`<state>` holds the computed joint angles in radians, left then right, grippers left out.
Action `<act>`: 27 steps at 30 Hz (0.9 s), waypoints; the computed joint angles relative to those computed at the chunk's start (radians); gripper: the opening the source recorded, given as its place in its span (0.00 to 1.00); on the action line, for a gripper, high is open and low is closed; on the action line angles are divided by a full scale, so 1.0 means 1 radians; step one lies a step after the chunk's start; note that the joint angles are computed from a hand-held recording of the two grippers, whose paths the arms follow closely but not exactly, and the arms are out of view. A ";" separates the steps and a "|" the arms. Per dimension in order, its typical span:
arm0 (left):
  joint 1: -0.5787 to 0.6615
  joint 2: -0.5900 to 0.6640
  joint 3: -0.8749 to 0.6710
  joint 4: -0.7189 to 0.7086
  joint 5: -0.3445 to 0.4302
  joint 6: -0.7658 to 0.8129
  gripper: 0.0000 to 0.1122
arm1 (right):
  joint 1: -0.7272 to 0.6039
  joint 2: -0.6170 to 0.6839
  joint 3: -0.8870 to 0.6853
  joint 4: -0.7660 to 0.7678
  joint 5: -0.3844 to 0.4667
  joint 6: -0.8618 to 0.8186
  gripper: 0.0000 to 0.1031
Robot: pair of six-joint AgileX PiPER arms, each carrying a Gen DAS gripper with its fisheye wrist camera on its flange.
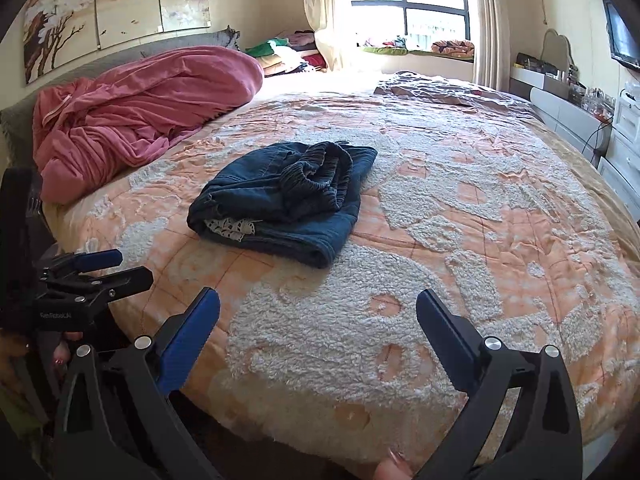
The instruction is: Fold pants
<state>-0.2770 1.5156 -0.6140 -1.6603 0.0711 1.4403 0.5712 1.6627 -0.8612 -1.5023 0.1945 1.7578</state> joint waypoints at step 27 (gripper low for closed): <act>-0.008 0.005 -0.002 0.157 -0.010 -0.152 0.83 | -0.006 0.001 0.031 -0.107 0.015 0.197 0.95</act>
